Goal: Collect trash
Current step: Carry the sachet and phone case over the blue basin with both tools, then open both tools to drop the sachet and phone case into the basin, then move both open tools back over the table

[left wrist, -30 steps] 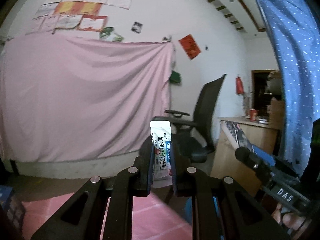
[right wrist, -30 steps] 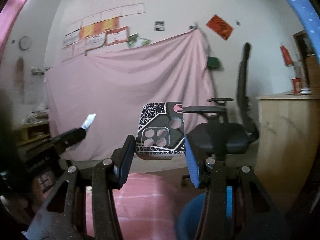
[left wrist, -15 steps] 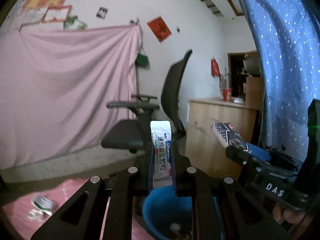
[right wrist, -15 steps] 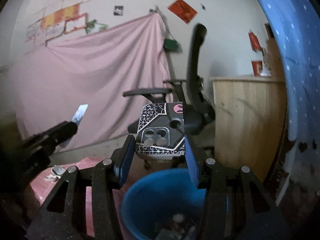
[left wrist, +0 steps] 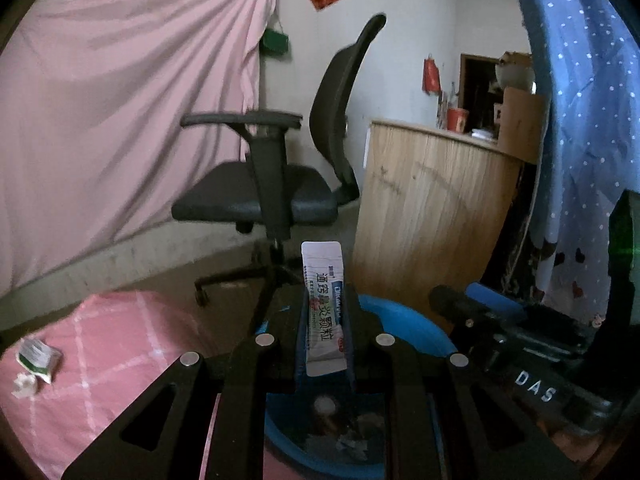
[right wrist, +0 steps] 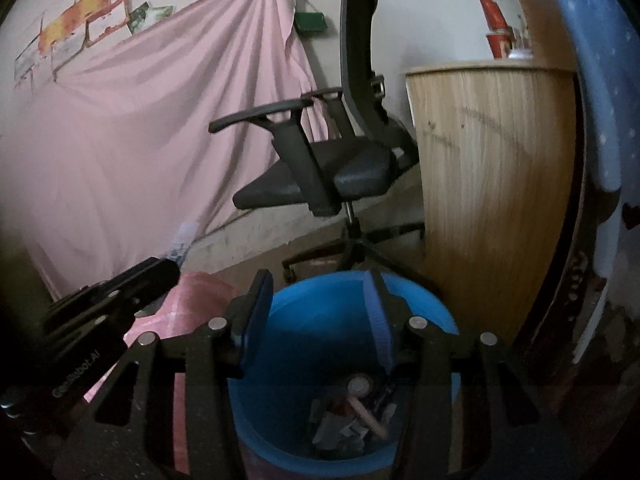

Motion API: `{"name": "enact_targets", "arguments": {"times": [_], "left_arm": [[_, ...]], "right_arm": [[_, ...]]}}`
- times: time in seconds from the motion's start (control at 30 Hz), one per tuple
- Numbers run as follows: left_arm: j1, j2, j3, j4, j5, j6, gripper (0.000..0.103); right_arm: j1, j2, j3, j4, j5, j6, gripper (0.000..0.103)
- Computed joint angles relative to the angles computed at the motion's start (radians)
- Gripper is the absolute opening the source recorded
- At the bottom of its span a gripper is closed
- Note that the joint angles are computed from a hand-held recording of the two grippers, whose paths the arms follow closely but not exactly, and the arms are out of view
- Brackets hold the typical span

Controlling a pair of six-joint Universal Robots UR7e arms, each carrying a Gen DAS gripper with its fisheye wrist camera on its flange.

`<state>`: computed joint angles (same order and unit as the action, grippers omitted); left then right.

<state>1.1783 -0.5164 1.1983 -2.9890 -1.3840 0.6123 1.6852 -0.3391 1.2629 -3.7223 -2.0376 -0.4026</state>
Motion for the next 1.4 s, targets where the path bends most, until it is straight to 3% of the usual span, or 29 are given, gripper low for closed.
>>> {"name": "enact_targets", "arguments": {"times": [0.1,0.17,0.23,0.53,0.87,0.97,1.03,1.13,1.2,1.27,1.4], "left_arm": [[0.003,0.014,-0.036,0.078,0.017,-0.039,0.016],[0.005,0.022,-0.06,0.13,0.029,-0.064,0.031],[0.012,0.023,-0.073,0.165,0.019,-0.104,0.038],[0.024,0.003,-0.059,0.134,0.036,-0.135,0.039],[0.039,-0.085,0.031,0.0,0.031,-0.137,0.045],[0.049,-0.128,0.071,-0.057,0.026,-0.135,0.052],[0.06,-0.161,0.099,-0.104,0.02,-0.14,0.055],[0.077,-0.203,0.134,-0.167,0.03,-0.143,0.059],[0.086,-0.223,0.152,-0.216,0.05,-0.139,0.067],[0.101,-0.248,0.172,-0.265,0.06,-0.144,0.083],[0.13,-0.29,0.214,-0.371,0.091,-0.14,0.094]], "right_arm": [[-0.006,0.001,-0.004,0.009,-0.009,0.014,0.071],[-0.009,-0.002,0.002,-0.001,-0.007,0.025,0.071],[-0.013,-0.007,0.009,-0.013,-0.002,0.032,0.071],[-0.002,-0.005,0.01,-0.04,-0.014,0.01,0.073],[0.04,0.022,-0.024,-0.087,0.005,-0.086,0.079],[0.064,0.045,-0.055,-0.1,0.017,-0.139,0.084],[0.08,0.066,-0.085,-0.101,0.022,-0.165,0.096],[0.105,0.113,-0.15,-0.128,0.026,-0.211,0.103],[0.119,0.141,-0.187,-0.131,0.045,-0.226,0.103],[0.131,0.167,-0.22,-0.141,0.069,-0.237,0.103],[0.15,0.215,-0.273,-0.154,0.142,-0.247,0.103]]}}
